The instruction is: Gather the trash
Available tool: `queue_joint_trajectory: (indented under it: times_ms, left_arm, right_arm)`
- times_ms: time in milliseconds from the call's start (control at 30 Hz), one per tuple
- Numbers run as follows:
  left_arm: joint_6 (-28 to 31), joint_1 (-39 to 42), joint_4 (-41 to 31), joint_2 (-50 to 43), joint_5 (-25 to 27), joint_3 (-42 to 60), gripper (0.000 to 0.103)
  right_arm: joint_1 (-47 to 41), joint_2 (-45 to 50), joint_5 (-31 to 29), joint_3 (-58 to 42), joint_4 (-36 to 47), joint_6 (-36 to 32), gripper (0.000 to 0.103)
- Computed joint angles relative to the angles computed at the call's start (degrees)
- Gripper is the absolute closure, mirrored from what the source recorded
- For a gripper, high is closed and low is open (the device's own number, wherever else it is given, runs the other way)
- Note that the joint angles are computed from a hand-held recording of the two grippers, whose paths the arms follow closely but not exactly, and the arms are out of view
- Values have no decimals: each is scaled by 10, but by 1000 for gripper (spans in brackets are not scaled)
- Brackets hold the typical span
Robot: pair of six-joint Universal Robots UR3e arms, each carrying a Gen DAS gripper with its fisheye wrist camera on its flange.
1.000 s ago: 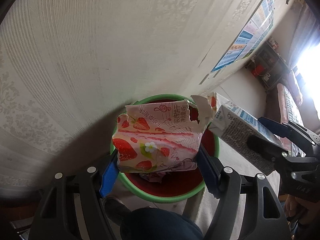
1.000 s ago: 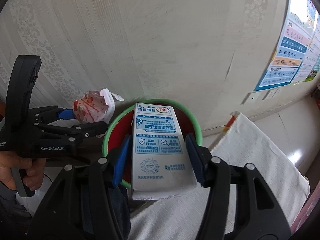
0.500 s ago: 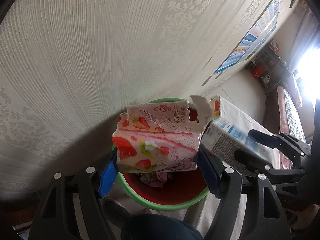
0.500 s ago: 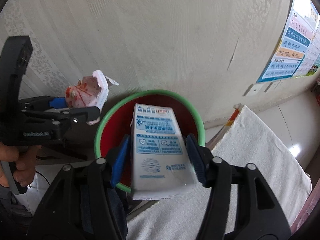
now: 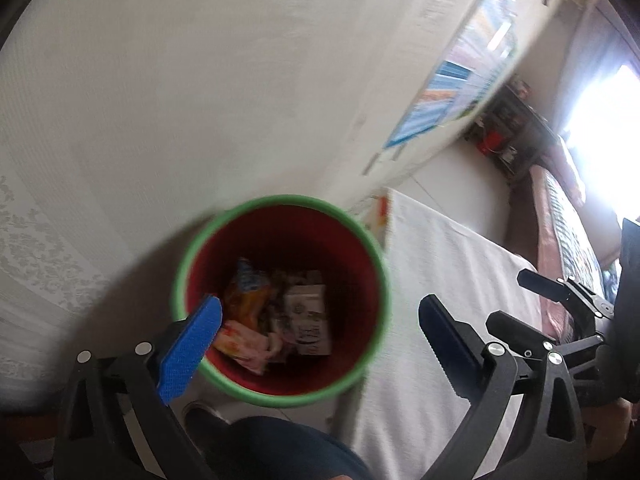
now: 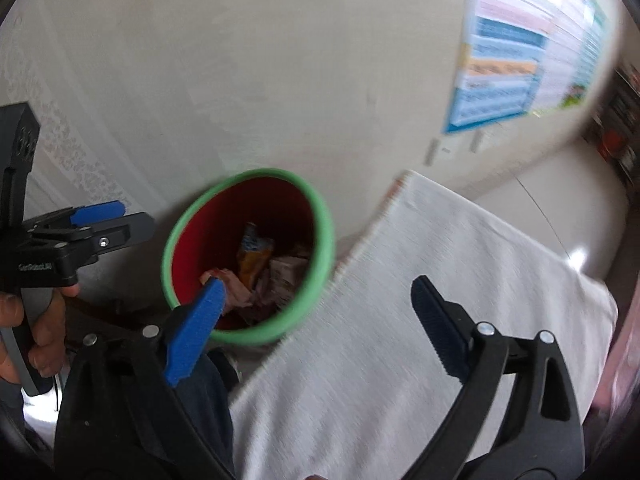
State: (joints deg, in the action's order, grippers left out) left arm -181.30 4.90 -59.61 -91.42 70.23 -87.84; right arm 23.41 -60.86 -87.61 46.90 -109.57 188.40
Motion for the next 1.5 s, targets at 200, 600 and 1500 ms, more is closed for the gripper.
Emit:
queue_joint_trajectory:
  times_ms: [200, 600, 1500]
  left_arm:
    - [-59, -104, 58, 13, 18, -17, 8]
    - [-122, -381, 271, -61, 167, -74, 8]
    - [-173, -527, 412, -49, 351, -169, 8]
  right_arm:
    - [-79, -247, 1, 355, -128, 44, 9]
    - [-180, -662, -112, 733, -171, 41, 5]
    - [45, -805, -326, 866, -174, 229, 5]
